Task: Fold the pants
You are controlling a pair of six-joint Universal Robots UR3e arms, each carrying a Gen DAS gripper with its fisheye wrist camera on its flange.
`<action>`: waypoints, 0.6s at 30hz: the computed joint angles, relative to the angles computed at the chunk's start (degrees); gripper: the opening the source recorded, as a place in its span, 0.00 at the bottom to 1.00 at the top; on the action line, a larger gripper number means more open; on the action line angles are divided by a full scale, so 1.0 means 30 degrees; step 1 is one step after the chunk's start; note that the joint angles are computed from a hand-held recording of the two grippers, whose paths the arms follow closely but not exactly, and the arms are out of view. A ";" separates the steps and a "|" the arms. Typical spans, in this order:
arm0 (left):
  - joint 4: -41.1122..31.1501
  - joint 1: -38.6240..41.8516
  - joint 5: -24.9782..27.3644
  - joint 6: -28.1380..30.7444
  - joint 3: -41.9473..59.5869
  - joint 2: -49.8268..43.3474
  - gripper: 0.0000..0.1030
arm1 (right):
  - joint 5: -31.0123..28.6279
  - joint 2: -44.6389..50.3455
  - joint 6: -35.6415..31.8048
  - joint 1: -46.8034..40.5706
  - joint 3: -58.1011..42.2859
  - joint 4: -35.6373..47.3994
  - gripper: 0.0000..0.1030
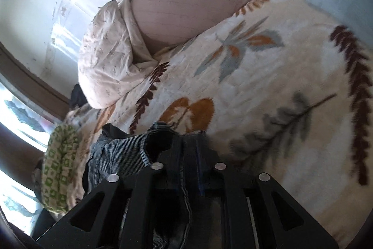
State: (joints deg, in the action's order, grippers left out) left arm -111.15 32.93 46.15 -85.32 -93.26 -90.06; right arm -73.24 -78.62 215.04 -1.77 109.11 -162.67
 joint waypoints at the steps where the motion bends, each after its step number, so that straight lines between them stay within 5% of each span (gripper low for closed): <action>1: -0.1359 0.0842 -0.0188 0.1512 0.0410 0.0356 0.64 | -0.0763 -0.0874 0.0276 0.0294 0.0070 0.0725 0.38; 4: -0.5062 0.4544 -0.0759 0.6372 0.1258 0.1617 0.70 | -0.1836 -0.2667 0.0855 0.0846 0.0893 0.0337 0.44; 6: -0.4594 0.6480 -0.2256 0.7177 0.0971 0.2213 0.76 | -0.2587 -0.3423 0.1236 0.1775 0.0782 0.0240 0.45; 9: 0.3634 0.6105 -0.3933 0.1329 -0.0896 0.2056 0.78 | -0.3731 -0.2318 0.1670 0.3769 -0.0826 -0.0507 0.47; 14: 1.0547 0.3770 -0.2504 -0.6292 -0.0289 -0.1471 0.76 | -0.4002 0.2307 0.1999 0.5853 -0.5685 -0.0809 0.47; 18: 1.4662 0.2607 -0.1116 -0.7567 -0.2324 -0.1857 0.73 | -0.4033 0.5374 0.1789 0.6382 -0.8732 0.0353 0.47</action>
State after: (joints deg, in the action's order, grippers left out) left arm -67.16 40.75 42.81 -108.03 -100.23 -95.63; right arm -85.34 -62.50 220.41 17.38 82.92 -161.61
